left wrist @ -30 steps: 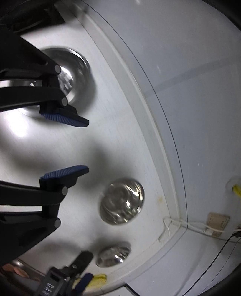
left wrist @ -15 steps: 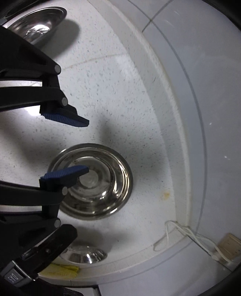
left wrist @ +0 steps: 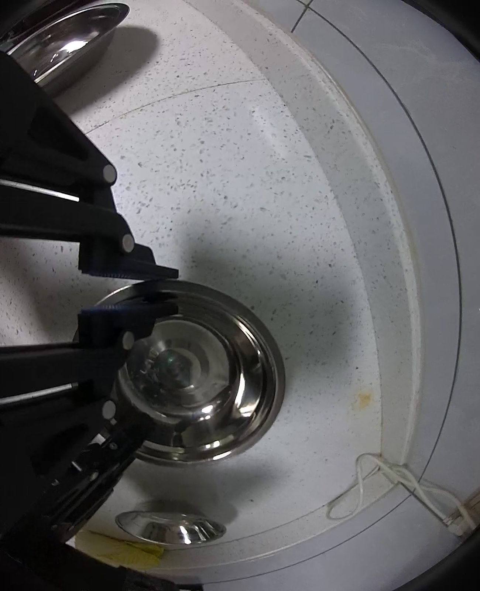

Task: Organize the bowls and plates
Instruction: 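Close the left tool on the next steel bowl rim while the right tool grips it, then lower the held bowl with both tools onto the bowl stack and open both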

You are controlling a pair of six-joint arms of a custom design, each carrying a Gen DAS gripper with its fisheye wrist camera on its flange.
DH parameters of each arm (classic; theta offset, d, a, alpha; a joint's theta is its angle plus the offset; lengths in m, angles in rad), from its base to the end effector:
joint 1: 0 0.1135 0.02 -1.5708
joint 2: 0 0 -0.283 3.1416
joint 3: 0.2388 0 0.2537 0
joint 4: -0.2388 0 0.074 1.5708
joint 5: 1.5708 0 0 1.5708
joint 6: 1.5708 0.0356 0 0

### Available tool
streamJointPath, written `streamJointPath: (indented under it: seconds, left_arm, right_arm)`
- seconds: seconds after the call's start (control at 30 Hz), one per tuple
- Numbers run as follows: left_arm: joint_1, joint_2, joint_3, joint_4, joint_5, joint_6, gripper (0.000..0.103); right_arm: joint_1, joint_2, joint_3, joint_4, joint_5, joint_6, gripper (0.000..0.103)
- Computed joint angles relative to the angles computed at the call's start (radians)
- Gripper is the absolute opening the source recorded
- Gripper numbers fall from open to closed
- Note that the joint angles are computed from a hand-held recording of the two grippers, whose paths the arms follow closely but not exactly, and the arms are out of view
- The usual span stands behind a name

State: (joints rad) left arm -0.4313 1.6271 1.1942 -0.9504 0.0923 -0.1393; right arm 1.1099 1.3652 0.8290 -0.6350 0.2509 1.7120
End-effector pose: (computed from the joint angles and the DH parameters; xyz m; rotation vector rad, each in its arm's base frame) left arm 0.2759 -0.1306 0.2396 0.4464 2.9468 -0.2110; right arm 0.1178 0.2173 0.2163 0.8953 2.6433 0.5018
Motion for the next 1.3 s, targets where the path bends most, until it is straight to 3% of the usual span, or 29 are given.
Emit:
streamJointPath:
  seconds: [0.23, 0.47, 0.57, 0.73, 0.87, 1.0, 1.1, 1.3]
  left_arm:
    - [0.011, -0.094, -0.040, -0.028, -0.014, 0.039, 0.011]
    - [0.148, -0.326, -0.057, -0.159, -0.017, 0.173, 0.013]
    - [0.344, -0.411, -0.037, -0.245, 0.020, 0.317, 0.015]
    - [0.808, -0.431, 0.033, -0.350, 0.098, 0.670, 0.015]
    - [1.057, -0.360, 0.061, -0.333, 0.112, 0.839, 0.015]
    - [1.195, -0.288, 0.044, -0.273, 0.105, 0.920, 0.015]
    - [1.220, -0.261, -0.001, -0.217, 0.083, 0.935, 0.015]
    - [1.203, -0.264, -0.130, -0.125, 0.034, 0.921, 0.015]
  right_arm:
    - [0.047, 0.042, 0.073, -0.074, 0.021, 0.010, 0.010]
    - [0.184, 0.133, 0.360, -0.301, 0.112, 0.050, 0.011]
    - [0.239, 0.247, 0.574, -0.389, 0.147, 0.013, 0.011]
    - [0.285, 0.499, 0.954, -0.475, 0.148, -0.109, 0.012]
    - [0.296, 0.740, 1.280, -0.517, 0.089, -0.214, 0.014]
    - [0.287, 0.929, 1.537, -0.582, 0.030, -0.283, 0.014]
    - [0.268, 0.988, 1.572, -0.562, -0.023, -0.312, 0.014]
    - [0.246, 1.011, 1.485, -0.471, -0.107, -0.306, 0.014]
